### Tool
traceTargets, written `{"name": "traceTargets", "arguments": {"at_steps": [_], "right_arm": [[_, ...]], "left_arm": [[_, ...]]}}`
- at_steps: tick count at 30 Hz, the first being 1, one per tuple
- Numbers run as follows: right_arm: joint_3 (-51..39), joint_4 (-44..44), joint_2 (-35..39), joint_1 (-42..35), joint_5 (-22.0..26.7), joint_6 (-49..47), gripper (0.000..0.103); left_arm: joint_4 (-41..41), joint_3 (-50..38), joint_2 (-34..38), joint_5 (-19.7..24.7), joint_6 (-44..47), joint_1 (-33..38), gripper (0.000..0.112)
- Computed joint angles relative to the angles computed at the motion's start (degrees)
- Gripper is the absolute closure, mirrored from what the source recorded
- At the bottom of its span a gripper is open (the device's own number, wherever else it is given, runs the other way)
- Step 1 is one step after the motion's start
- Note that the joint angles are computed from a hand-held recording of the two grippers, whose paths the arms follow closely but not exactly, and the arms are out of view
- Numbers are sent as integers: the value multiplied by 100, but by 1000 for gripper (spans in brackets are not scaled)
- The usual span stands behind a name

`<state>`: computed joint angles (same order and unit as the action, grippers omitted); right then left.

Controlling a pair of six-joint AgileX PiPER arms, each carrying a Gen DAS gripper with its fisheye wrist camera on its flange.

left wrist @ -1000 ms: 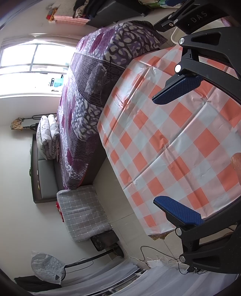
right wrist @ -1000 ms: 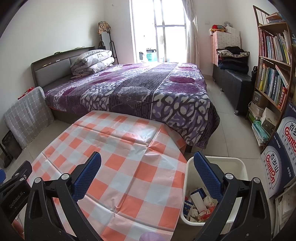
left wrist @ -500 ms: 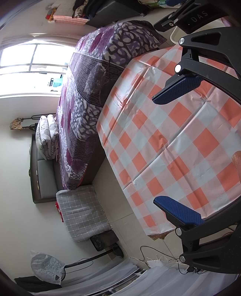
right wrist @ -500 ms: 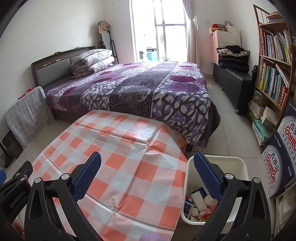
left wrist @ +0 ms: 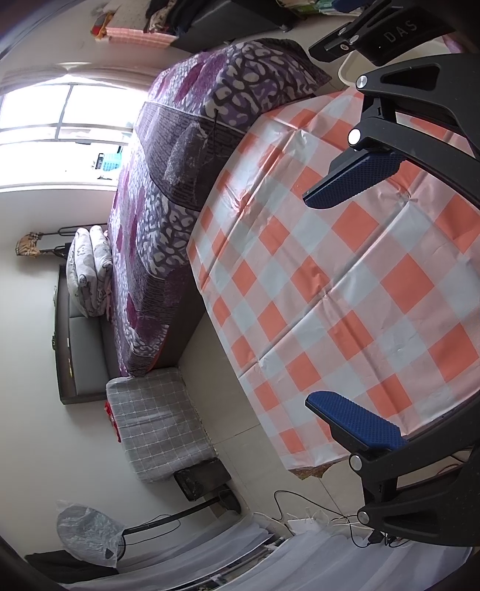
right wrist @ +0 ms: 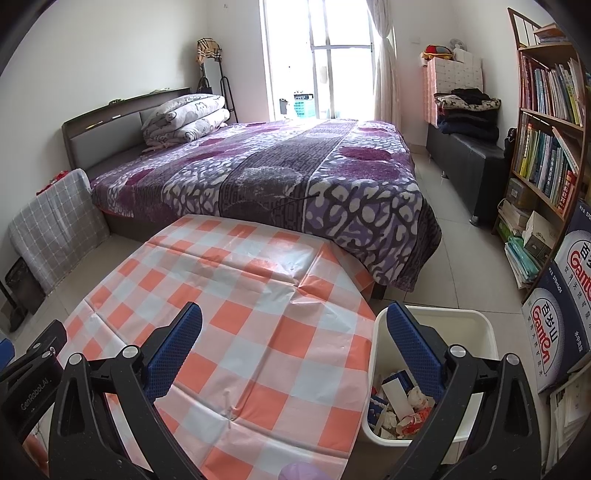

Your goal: Collect trash

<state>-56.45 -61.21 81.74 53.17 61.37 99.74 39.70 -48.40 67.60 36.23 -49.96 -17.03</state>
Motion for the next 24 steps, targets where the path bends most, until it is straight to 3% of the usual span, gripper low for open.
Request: {"name": "traceTargets", "arguments": {"at_steps": [8, 12, 24], "right_arm": [[43, 145, 26, 383, 234, 223, 7], [36, 133, 4, 241, 125, 121, 7], [21, 169, -21, 220, 119, 66, 7]], "left_arm": [[443, 49, -92, 1, -283, -210, 21], [384, -30, -44, 11, -202, -223, 25], [249, -154, 34, 122, -157, -255, 16]]}}
